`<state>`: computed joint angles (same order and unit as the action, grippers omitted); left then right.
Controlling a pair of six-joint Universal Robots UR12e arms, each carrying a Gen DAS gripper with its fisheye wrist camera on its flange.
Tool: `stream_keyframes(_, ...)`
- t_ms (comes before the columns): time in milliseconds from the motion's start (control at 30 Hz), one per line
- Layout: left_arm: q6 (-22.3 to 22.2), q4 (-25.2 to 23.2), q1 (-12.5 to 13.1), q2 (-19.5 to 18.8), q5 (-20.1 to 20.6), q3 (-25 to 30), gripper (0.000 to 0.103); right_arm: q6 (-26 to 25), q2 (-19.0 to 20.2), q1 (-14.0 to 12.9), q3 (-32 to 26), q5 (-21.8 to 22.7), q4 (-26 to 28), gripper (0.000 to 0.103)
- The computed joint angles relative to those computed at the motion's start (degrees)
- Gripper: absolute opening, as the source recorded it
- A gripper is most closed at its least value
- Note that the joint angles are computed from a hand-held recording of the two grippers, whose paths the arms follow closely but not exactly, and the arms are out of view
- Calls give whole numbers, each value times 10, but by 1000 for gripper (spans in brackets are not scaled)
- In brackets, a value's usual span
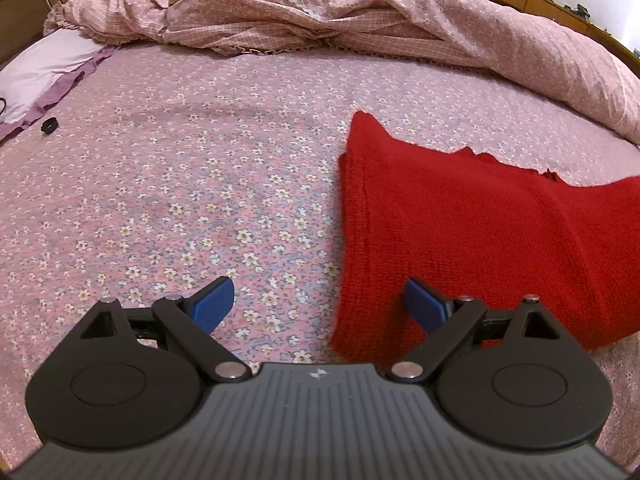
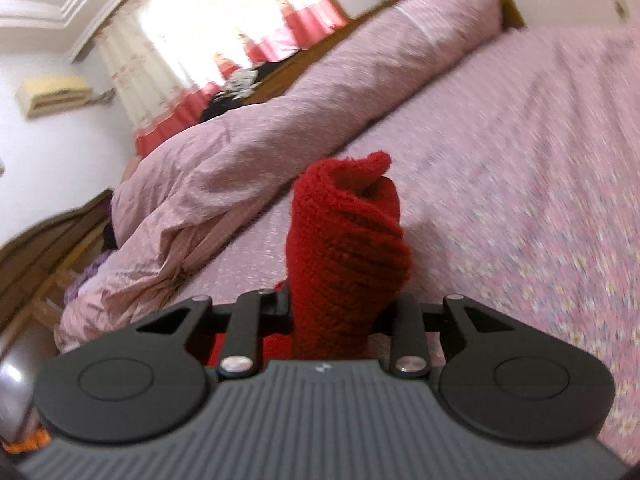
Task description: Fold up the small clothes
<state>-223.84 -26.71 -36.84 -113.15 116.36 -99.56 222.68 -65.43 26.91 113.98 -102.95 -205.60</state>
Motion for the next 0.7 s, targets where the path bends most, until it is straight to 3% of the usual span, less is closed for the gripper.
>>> stream_keyframes(267,8,11,1,6,2,-8,94,-105,0,18,-32,0,8,31)
stream_keyframes(700,1,-12,8,12,7,-1,94,-152,19,35,-96,55,28,30)
